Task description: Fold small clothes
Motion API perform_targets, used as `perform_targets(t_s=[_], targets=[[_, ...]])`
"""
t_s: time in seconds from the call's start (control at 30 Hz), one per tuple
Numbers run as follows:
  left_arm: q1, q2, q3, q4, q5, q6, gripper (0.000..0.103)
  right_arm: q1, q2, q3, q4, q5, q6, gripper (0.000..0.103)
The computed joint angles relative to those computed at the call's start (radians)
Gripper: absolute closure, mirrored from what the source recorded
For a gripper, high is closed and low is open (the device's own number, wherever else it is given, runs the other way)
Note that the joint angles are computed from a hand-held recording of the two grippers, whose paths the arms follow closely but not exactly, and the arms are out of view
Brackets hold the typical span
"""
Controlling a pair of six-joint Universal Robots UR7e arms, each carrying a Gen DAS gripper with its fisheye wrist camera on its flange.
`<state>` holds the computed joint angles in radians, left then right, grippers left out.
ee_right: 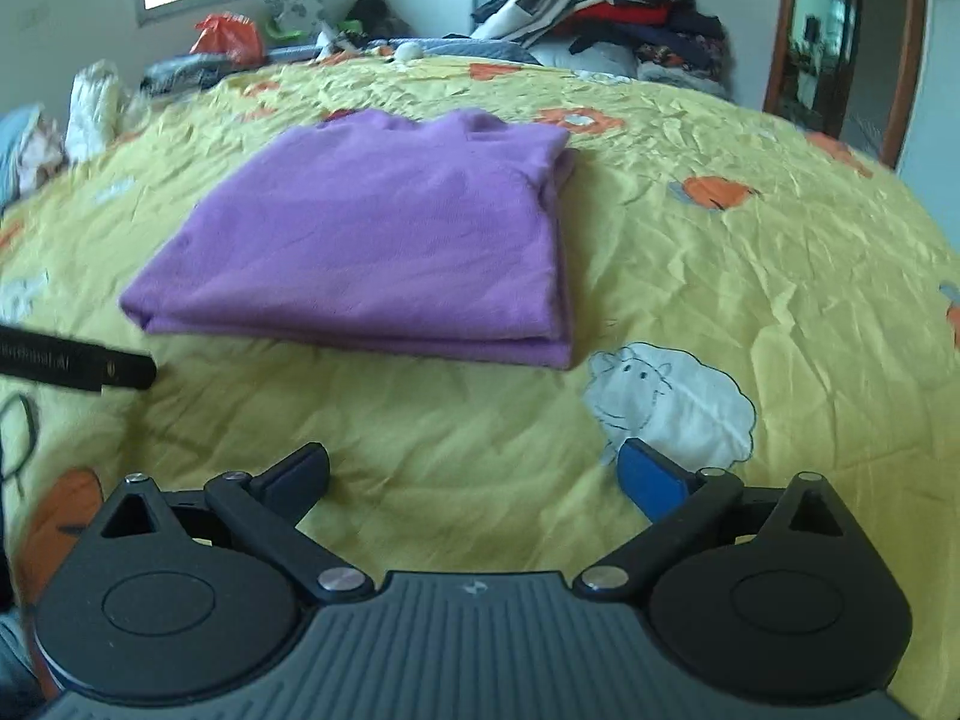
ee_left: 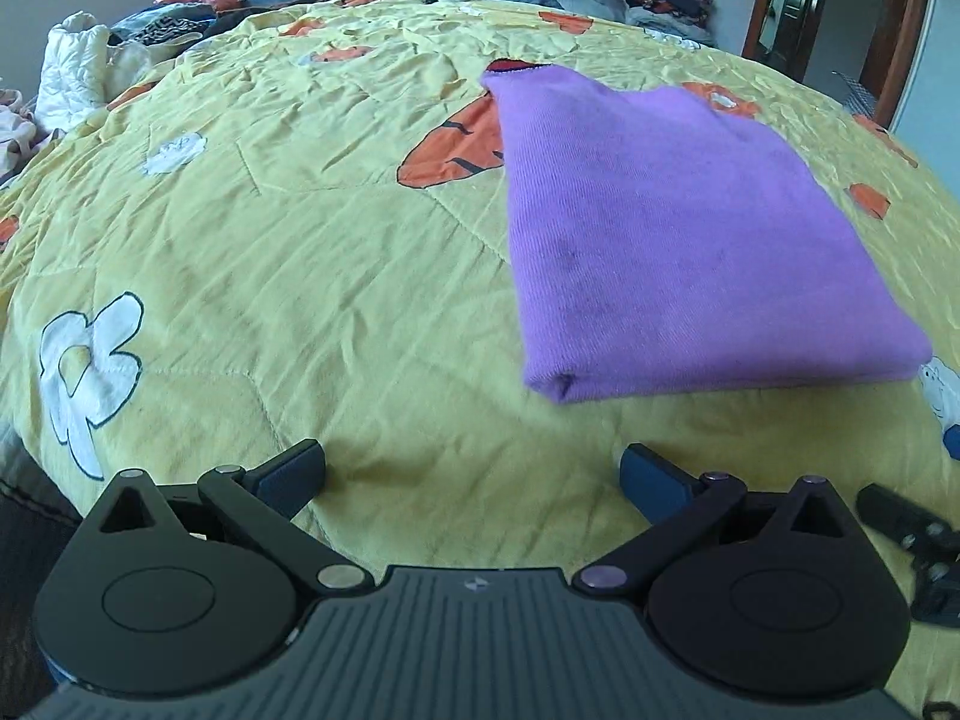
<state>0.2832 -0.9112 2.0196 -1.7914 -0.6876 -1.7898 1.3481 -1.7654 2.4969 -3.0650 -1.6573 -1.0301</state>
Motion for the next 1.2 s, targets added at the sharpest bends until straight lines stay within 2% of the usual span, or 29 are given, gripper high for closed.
perform_targets(t_s=[0.17,0.27,0.47,0.73,1.2], targets=[[-0.007,0.021,-0.015,0.022,0.01,-0.026,0.0,0.024,0.026,-0.004,0.0,-0.007,0.006,0.0],[-0.007,0.022,-0.006,-0.019,0.021,0.013,0.0,0.048,0.052,-0.009,-0.018,-0.029,0.023,0.0],[-0.005,0.029,-0.004,-0.024,0.035,0.011,0.0,0.072,0.082,0.017,-0.092,-0.044,0.051,0.0],[-0.008,0.043,-0.005,-0.012,0.067,-0.016,0.0,0.083,0.109,0.017,-0.13,-0.049,0.069,0.0],[-0.007,0.046,-0.003,-0.016,0.074,-0.012,0.0,0.08,0.109,0.025,-0.147,-0.046,0.069,0.0]])
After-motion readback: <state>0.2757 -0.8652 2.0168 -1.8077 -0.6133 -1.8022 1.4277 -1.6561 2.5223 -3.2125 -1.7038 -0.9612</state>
